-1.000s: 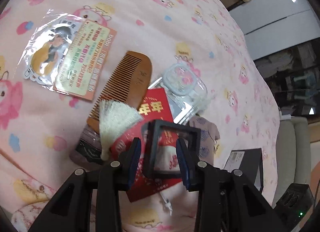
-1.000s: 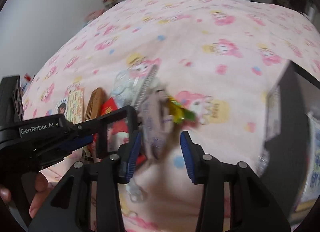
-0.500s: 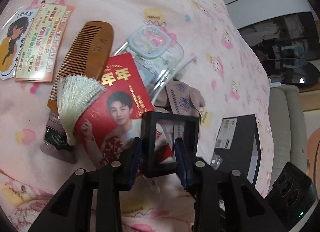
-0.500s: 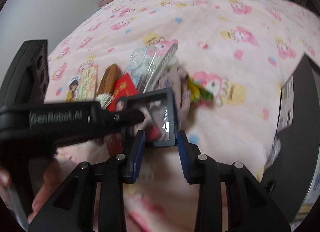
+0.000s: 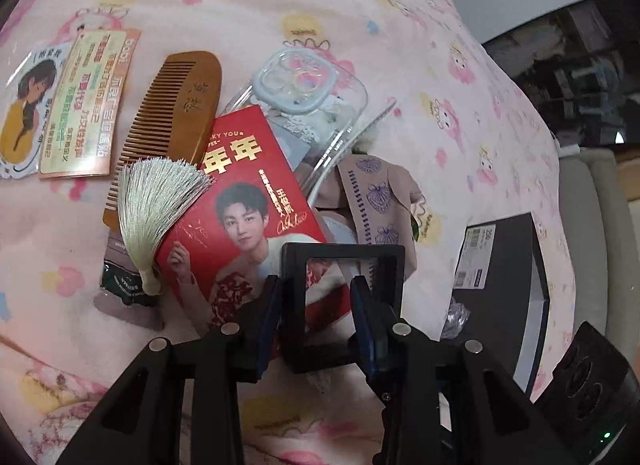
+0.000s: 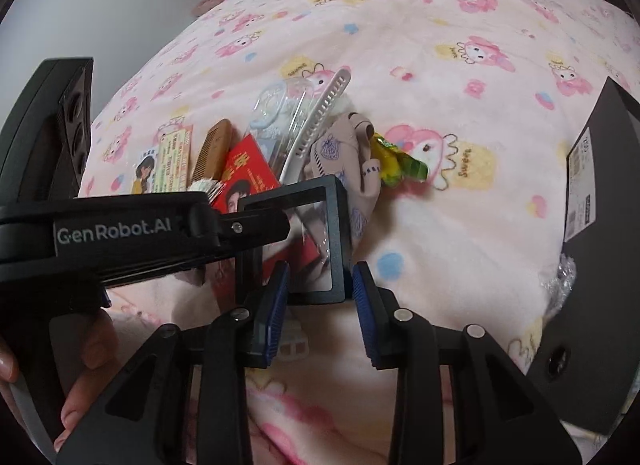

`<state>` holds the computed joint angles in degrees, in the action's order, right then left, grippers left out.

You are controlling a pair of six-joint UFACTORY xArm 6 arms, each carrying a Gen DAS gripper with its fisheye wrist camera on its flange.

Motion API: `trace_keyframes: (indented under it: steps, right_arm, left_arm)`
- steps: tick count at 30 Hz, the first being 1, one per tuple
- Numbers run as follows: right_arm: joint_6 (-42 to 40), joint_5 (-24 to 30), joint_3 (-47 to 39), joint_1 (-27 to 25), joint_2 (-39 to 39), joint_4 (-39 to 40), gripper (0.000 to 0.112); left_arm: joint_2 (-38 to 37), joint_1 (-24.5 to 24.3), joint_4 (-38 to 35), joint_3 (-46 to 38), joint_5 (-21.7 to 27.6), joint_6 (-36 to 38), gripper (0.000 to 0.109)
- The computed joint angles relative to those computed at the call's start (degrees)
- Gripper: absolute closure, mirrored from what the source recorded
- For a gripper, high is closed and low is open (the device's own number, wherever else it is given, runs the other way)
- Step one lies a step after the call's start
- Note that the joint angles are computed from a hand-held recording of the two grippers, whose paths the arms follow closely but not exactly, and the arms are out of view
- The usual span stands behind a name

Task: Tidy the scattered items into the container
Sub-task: 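Carry the black square frame with the left gripper over the black box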

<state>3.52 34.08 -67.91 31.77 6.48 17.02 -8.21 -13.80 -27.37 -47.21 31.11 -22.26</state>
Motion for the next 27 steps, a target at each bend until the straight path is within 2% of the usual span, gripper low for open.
trace_keyframes:
  steps: [2,3,7,12,14,17,19,21,25,27]
  right_arm:
    - [-4.37,0.57,1.69,-0.43,-2.41,7.29,0.080]
    - [-5.15,0.21,3.01,-0.53,-4.10,8.75,0.080]
    - [-0.39,-1.93,8.45,-0.63,-11.78,0.14,0.080]
    - [-4.19,-0.75,13.96,-4.71,-23.03,2.47,0.080]
    - [-4.36,0.18,15.71,-7.04,-27.32,1.51,0.080]
    - [-3.96,1.30,18.17,-10.91,-32.79,-1.18,0.079]
    - [-5.57,2.38,19.00,-14.64,-34.94,-1.77,0.079]
    - [-8.30,4.12,19.12,-18.85,-35.81,0.07,0.079]
    - [-17.29,7.63,18.18,-27.87,-34.68,6.98,0.079]
    - [-21.81,11.42,16.13,-32.41,-31.77,10.27,0.079]
  left_arm:
    - [-1.53,-1.47,10.30,-0.29,0.76,-5.90,0.079]
    - [-2.69,-2.23,12.77,-0.04,0.84,-7.21,0.079]
    - [-6.85,-5.53,12.47,0.54,0.16,-5.92,0.079]
    - [-6.03,-10.28,7.08,-3.90,-0.99,-3.57,0.079]
    - [-4.25,-13.27,8.36,-6.79,-1.26,-5.52,0.079]
    - [1.35,-18.14,11.46,-13.77,-0.87,-7.49,0.079]
    - [5.99,-20.26,10.44,-19.33,-0.13,-6.26,0.079]
    - [11.73,-21.82,7.59,-25.60,-0.12,-3.33,0.079]
    - [23.93,-23.59,0.58,-39.14,3.88,2.44,0.079]
    - [29.73,-24.14,0.42,-45.68,6.71,2.50,0.079]
